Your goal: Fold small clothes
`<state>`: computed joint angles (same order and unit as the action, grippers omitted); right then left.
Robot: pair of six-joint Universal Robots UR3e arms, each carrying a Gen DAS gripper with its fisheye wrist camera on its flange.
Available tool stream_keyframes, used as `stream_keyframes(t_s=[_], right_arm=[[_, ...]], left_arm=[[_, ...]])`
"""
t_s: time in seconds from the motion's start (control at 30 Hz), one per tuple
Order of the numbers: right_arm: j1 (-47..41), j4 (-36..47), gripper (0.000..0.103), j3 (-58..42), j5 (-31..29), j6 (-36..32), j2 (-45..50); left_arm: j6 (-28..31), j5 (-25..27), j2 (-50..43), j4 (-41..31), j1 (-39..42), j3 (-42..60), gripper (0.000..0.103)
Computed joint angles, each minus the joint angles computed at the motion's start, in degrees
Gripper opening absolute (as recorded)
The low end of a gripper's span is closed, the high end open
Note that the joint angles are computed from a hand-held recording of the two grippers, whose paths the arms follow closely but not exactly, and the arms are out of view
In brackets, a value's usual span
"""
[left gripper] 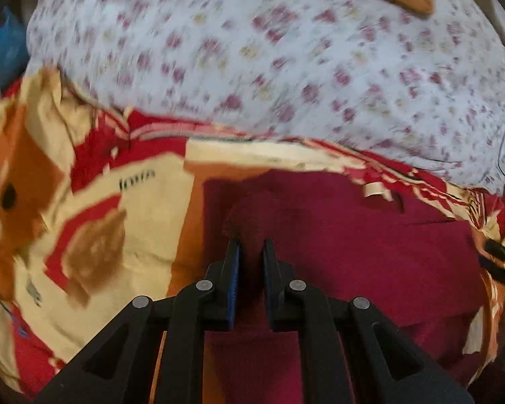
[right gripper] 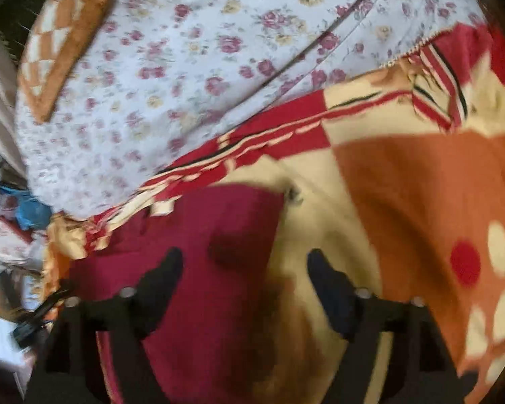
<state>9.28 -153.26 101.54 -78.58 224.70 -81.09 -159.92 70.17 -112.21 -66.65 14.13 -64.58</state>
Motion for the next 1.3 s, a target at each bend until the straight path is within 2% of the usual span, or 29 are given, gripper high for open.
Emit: stream_keyframes(t_s=[0.03, 0.1, 0.13, 0.17, 0.2, 0.27, 0.3, 0.37, 0.43, 0.5, 0.57, 0.67, 0.73, 0.87, 0.97, 1.07, 1.2, 1.3], right_arm=[[1.7, -0.4, 0.088, 0.4, -1.5, -0.3, -0.2], [4.7, 2.9, 0.086, -2.6, -4.3, -4.0, 2.1], [5.6, 3.7, 0.065, -3.6, -5.2, -5.5, 3.2], [6.0, 3.0, 0.017, -3.5, -5.3, -6.8, 4.0], [5.2, 1.7, 0.009, -2.3, -3.4, -7.1, 3.7], [4.6, -2.2, 0.009, 1.2, -3.5, -7.2, 1.0], [5.2, -2.7, 0.009, 1.6, -6.2, -8.1, -0.2], [6.7, 0.3, 0.009, 0.2, -12.2, -9.4, -0.4], [6.3, 4.0, 0.009, -1.3, -12.2, -9.4, 1.3], [6.3, 7.7, 0.010, -2.7, -11.3, -9.9, 2.4], [7.7, 8.3, 0.030, -2.9, -14.7, -9.0, 0.8], [9.8, 8.4, 0.033, -4.2, -20.0, -8.1, -0.9], [10.5, 8.8, 0.033, -7.5, -19.6, -9.7, 0.4], [10.6, 11.7, 0.033, -18.7, -14.7, -12.3, 9.7], [10.5, 18.9, 0.033, -27.8, -17.5, -11.9, 18.0], [9.1, 14.5, 0.033, -26.1, -17.4, -11.1, 19.6], [8.9, 17.7, 0.033, -24.9, -15.9, -10.8, 16.0], [10.7, 16.8, 0.034, -19.2, -15.8, -12.7, 9.4]], left_arm=[[-0.9, 0.5, 0.0, 0.2, 0.1, -0.7, 0.002], [-0.6, -0.1, 1.2, 0.8, 0.7, -2.8, 0.002], [-0.2, -0.6, 1.9, 0.9, 1.1, -3.7, 0.002], [0.3, -1.4, 2.8, 0.7, 1.6, -4.4, 0.002], [0.7, -2.0, 3.4, 0.4, 2.0, -4.9, 0.003], [0.9, -4.3, 4.2, -0.5, 3.0, -5.4, 0.008], [0.7, -5.2, 4.5, -0.8, 3.2, -6.1, 0.011], [-0.2, -3.0, 2.9, 0.2, 1.7, -6.1, 0.012], [-0.7, 1.4, 1.1, 1.6, -0.7, -6.1, 0.013], [-1.1, 1.6, 1.2, 2.2, -0.6, -6.7, 0.013], [-0.9, 0.3, 2.4, 1.9, 0.5, -6.9, 0.016], [-2.3, 0.2, 4.1, 5.6, 1.6, -7.9, 0.024], [-3.2, -1.0, 3.4, 6.3, 2.1, -7.1, 0.026], [-4.3, -0.6, -0.5, 2.7, 0.7, -3.5, 0.027], [-4.1, 3.4, -0.7, 7.8, -1.6, -7.4, 0.027], [-4.5, 5.4, 0.8, 14.5, -2.8, -12.4, 0.029], [-4.8, 6.3, 0.8, 15.1, -3.4, -12.5, 0.029], [-5.2, 5.6, 0.7, 15.1, -3.1, -12.5, 0.029]])
